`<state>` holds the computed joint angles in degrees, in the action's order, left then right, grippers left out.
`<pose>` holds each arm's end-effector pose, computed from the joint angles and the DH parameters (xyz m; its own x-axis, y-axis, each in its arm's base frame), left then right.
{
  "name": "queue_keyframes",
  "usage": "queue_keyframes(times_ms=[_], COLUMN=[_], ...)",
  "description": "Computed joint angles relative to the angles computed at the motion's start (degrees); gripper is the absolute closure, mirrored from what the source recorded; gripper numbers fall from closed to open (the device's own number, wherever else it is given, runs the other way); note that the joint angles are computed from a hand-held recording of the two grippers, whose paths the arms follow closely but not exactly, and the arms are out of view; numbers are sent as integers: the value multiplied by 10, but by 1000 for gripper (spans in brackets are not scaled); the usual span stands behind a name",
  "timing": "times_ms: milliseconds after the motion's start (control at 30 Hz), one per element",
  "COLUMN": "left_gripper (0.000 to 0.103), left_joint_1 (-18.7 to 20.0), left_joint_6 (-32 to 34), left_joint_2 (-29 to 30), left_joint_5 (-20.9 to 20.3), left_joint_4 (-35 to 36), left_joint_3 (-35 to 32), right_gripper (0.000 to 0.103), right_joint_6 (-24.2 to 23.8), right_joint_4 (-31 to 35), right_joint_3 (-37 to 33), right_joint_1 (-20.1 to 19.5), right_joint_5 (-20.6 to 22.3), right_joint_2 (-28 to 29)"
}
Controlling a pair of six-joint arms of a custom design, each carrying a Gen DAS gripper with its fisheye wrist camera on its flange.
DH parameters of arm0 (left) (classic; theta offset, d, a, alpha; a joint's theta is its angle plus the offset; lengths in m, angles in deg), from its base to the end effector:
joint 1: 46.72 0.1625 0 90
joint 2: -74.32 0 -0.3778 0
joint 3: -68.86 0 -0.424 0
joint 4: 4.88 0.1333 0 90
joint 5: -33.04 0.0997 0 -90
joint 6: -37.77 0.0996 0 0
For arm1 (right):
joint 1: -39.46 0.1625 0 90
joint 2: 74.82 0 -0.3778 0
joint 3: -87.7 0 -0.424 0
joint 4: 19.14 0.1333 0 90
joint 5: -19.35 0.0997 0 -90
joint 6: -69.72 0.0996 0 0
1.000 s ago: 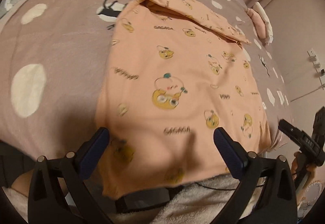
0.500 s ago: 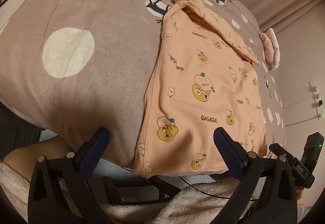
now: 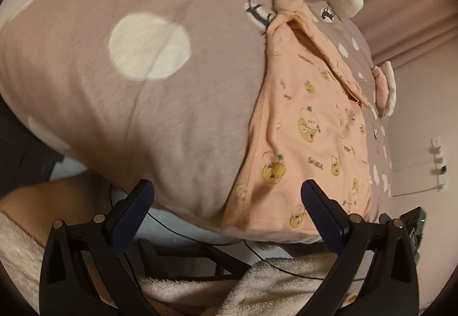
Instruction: Fold small clothes
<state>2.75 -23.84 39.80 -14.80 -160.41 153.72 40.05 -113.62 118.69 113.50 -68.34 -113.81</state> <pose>-0.3011 -0.6602 0.0051 -0.8739 -0.4798 -0.0775 -0.2980 0.6549 -0.6944 -0.0969 -0.8380 0.3836 -0.9697 -0.2332 0.0728 -0.2435 0.9475 -0.2072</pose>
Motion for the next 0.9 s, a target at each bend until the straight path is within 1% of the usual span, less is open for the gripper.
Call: queue_keyframes(times_ms=[33, 67, 100, 167, 200, 300, 367, 433, 500, 600, 733, 900], left_gripper=[1, 1, 1, 1, 1, 1, 1, 1, 1, 1, 1, 1], left_joint_1=[2, 9, 13, 19, 21, 24, 23, 21, 18, 13, 9, 8], left_joint_6=[12, 29, 35, 42, 42, 20, 25, 34, 34, 43, 53, 43], left_joint_2=[0, 4, 7, 18, 24, 40, 49, 54, 58, 61, 62, 63], left_joint_5=[-18, -53, -74, -108, -113, -108, -105, -98, -87, -70, -54, -42], left_joint_4=[-24, -59, -81, -116, -117, -72, -63, -64, -47, -30, -37, -46], left_joint_3=[6, 9, 11, 8, 2, -29, -44, -54, -63, -67, -63, -66], right_gripper=[4, 4, 4, 4, 4, 4, 4, 4, 4, 4, 4, 4], right_joint_6=[14, 27, 43, 60, 63, 62, 64, 65, 65, 70, 67, 65], right_joint_4=[4, 11, 22, 27, 20, -28, -46, -43, -44, -50, -50, -56], right_joint_3=[-2, -5, -14, -14, -5, 38, 50, 41, 24, 18, 17, 25], right_joint_1=[-6, -13, -20, -25, -26, -23, -23, -26, -28, -29, -30, -30], right_joint_5=[19, 47, 72, 90, 90, 60, 52, 62, 62, 60, 58, 51], right_joint_2=[0, 0, 3, 0, -6, -31, -37, -34, -23, -19, -19, -24])
